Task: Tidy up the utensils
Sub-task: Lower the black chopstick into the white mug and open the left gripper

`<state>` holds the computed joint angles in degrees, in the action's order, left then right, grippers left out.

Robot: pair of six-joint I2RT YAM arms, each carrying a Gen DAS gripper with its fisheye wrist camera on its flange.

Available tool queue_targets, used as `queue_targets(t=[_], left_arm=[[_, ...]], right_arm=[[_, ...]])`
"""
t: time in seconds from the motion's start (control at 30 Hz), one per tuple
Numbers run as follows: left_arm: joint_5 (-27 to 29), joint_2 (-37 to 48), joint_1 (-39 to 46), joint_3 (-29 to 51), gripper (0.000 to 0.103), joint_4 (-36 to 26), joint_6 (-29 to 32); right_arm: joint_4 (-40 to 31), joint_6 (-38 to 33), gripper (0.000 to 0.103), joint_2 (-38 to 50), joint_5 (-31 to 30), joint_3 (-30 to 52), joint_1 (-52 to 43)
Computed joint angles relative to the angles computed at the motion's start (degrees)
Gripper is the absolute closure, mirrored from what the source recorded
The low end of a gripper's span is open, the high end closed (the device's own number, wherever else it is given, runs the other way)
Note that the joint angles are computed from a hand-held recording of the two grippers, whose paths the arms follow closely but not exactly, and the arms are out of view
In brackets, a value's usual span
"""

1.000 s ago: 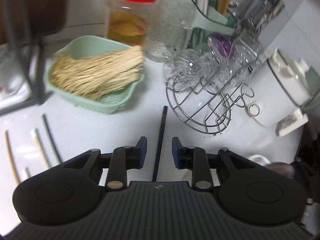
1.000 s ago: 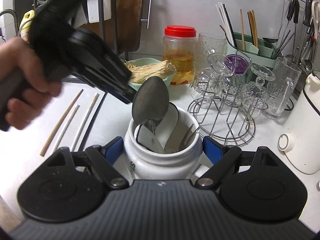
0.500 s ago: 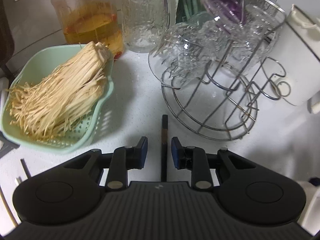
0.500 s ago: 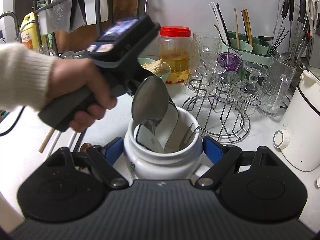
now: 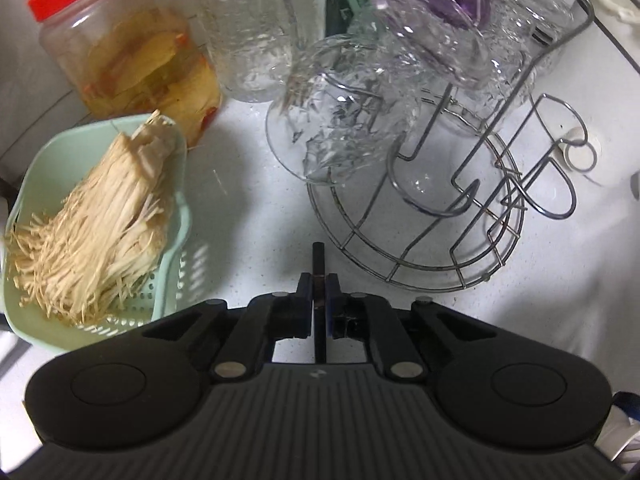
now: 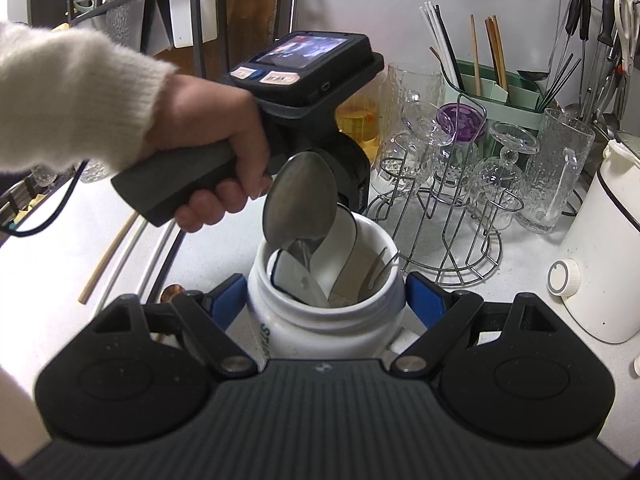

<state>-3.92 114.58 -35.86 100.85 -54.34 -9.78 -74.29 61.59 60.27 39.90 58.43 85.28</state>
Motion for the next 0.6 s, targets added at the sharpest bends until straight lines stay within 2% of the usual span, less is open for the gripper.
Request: queue_targets(t=[0.17,0.4,0.6], left_arm=[[-1.11,-1.61,-0.59,-1.42,0.097,1.03,-0.71],[-3.68,-14.95,-1.97,-9.93,0.097,6.26,-1.57],[-5.28,-27.76,-3.43,-15.95,0.097,8.96,-5.04]], right_arm=[[0.88,-0.61,0.015,0.39,0.02,-0.18,-0.89],[-0.50,2.45,0.015,3.23,0.04,1.68,-1.33],[-0.40,3.38,0.015,5.47,0.08,2.72,-2.60]])
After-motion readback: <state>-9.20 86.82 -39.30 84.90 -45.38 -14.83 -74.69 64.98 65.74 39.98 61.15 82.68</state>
